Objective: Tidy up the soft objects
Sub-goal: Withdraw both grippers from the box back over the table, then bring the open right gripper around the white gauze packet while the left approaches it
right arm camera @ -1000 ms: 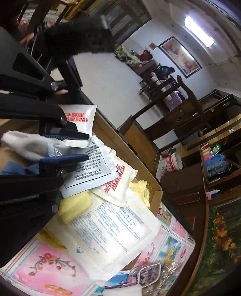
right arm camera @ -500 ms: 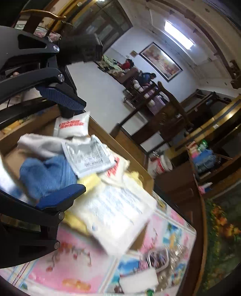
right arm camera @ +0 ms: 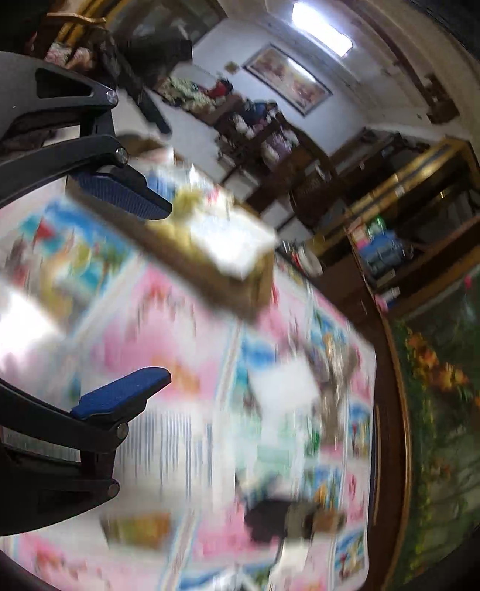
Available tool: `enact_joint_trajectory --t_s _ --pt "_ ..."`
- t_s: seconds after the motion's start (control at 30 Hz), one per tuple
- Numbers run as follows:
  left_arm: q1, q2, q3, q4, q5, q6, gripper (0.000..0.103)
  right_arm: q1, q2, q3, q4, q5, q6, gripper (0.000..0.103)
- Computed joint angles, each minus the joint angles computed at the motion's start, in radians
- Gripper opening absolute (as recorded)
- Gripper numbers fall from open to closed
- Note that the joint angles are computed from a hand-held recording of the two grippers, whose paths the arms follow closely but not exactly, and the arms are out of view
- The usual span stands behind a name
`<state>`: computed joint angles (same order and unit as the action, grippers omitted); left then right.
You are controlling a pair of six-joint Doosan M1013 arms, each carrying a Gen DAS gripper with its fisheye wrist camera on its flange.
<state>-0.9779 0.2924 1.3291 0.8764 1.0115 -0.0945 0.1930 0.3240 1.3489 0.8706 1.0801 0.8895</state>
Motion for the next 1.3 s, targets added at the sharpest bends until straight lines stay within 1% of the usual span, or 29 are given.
enact_joint_trajectory --t_s 0.07,0.13,0.2,0.23,0.27,0.33,0.43,0.5,0.53,0.6,0.67,0.73,0.77,0.83,0.87,0.93,1.0,1.13,1.23,1.3 --pt "0.002 0.015 -0.031 -0.021 -0.014 0.045 0.083 -0.023 0.008 -0.002 -0.034 -0.026 0.048 0.082" --pt "0.004 0.035 -0.07 -0.037 -0.03 0.087 0.083 -0.035 0.009 0.005 -0.054 -0.069 0.092 0.082" --pt "0.009 0.058 -0.111 -0.075 -0.053 0.138 0.083 -0.042 0.015 -0.001 -0.09 -0.086 0.18 0.082" --pt "0.013 0.073 -0.137 -0.098 -0.072 0.173 0.083 -0.045 0.02 -0.006 -0.102 -0.085 0.206 0.082" --pt "0.014 0.083 -0.153 -0.109 -0.081 0.199 0.083 -0.043 0.02 -0.004 -0.126 -0.101 0.234 0.082" --pt "0.017 0.118 -0.211 -0.136 -0.085 0.266 0.083 -0.038 0.023 -0.009 -0.177 -0.111 0.281 0.082" --pt "0.041 0.169 -0.29 -0.263 -0.132 0.387 0.083 -0.033 0.028 -0.012 -0.234 -0.107 0.327 0.082" --pt "0.06 0.208 -0.343 -0.372 -0.162 0.478 0.083 -0.035 0.031 -0.014 -0.238 -0.109 0.338 0.082" --pt "0.065 0.23 -0.374 -0.405 -0.159 0.517 0.083 -0.041 0.029 -0.013 -0.227 -0.105 0.334 0.082" --pt "0.076 0.282 -0.447 -0.476 -0.128 0.596 0.083 -0.051 0.026 -0.012 -0.211 -0.105 0.326 0.082" --pt "0.092 0.334 -0.522 -0.577 -0.086 0.68 0.083 -0.062 0.035 -0.032 -0.216 -0.076 0.345 0.082" --pt "0.104 0.368 -0.567 -0.629 -0.064 0.712 0.083 -0.07 0.053 -0.062 -0.215 -0.043 0.351 0.082" --pt "0.111 0.387 -0.593 -0.659 -0.059 0.737 0.083 -0.071 0.064 -0.079 -0.236 -0.036 0.355 0.082" --pt "0.123 0.441 -0.673 -0.703 -0.005 0.765 0.083 -0.068 0.075 -0.093 -0.279 -0.047 0.373 0.082" --pt "0.132 0.472 -0.72 -0.735 0.014 0.779 0.083 -0.071 0.079 -0.089 -0.275 -0.065 0.382 0.082" --pt "0.144 0.506 -0.765 -0.782 0.024 0.802 0.083 -0.074 0.083 -0.084 -0.274 -0.072 0.389 0.082" --pt "0.155 0.549 -0.832 -0.817 0.059 0.827 0.083 -0.079 0.083 -0.076 -0.258 -0.065 0.38 0.082" --pt "0.165 0.594 -0.903 -0.827 0.092 0.826 0.083 -0.094 0.094 -0.082 -0.228 -0.048 0.393 0.082" --pt "0.177 0.589 -0.89 -0.859 0.051 0.813 0.083 -0.111 0.093 -0.078 -0.178 -0.042 0.379 0.082" --pt "0.181 0.6 -0.914 -0.859 0.063 0.808 0.083 -0.118 0.09 -0.076 -0.156 -0.044 0.368 0.082"
